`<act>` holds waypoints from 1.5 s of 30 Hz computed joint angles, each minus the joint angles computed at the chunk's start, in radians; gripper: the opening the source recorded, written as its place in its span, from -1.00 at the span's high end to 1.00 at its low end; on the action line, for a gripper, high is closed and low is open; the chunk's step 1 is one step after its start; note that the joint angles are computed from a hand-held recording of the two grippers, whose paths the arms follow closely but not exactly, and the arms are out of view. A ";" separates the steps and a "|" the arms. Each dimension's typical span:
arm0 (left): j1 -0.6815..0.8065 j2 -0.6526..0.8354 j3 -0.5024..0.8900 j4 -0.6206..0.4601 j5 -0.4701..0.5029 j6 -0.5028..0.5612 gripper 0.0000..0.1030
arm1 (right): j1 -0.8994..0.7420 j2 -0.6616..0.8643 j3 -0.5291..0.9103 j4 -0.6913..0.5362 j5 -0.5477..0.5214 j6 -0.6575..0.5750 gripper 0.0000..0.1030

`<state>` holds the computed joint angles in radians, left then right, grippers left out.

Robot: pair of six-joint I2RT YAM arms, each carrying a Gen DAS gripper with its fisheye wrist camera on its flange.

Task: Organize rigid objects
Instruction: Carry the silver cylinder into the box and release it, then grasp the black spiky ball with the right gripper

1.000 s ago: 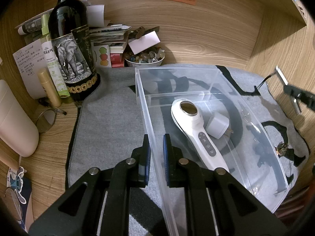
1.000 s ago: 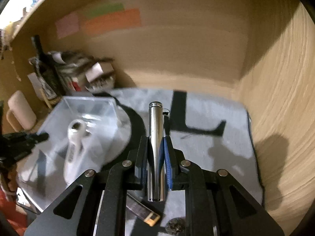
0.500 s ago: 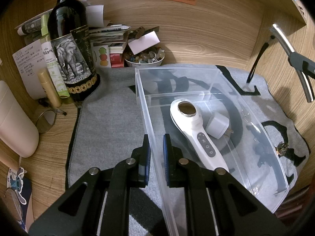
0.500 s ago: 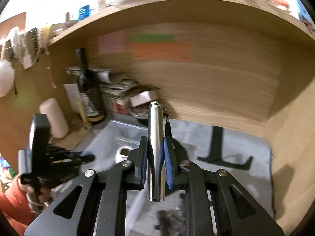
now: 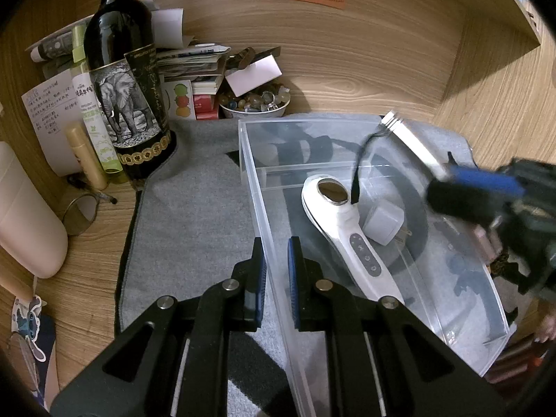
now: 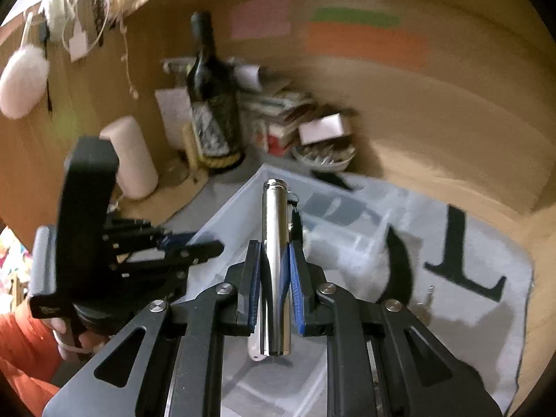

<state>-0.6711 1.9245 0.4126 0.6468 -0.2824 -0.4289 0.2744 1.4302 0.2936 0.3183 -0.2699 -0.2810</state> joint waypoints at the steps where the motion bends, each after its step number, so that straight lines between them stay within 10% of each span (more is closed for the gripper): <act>1: 0.000 0.000 0.000 0.000 0.000 0.000 0.78 | 0.011 0.027 0.008 0.005 0.006 -0.002 0.72; 23: 0.001 0.002 0.002 0.001 0.000 -0.001 0.78 | 0.096 0.308 0.179 -0.129 0.053 -0.031 0.71; 36: 0.001 0.001 -0.001 0.002 0.000 -0.001 0.78 | -0.002 -0.031 0.029 -0.096 0.053 -0.010 -0.01; 45: 0.000 0.002 -0.001 0.003 0.000 -0.002 0.78 | -0.260 -0.262 -0.023 -0.178 -0.006 -0.069 -0.04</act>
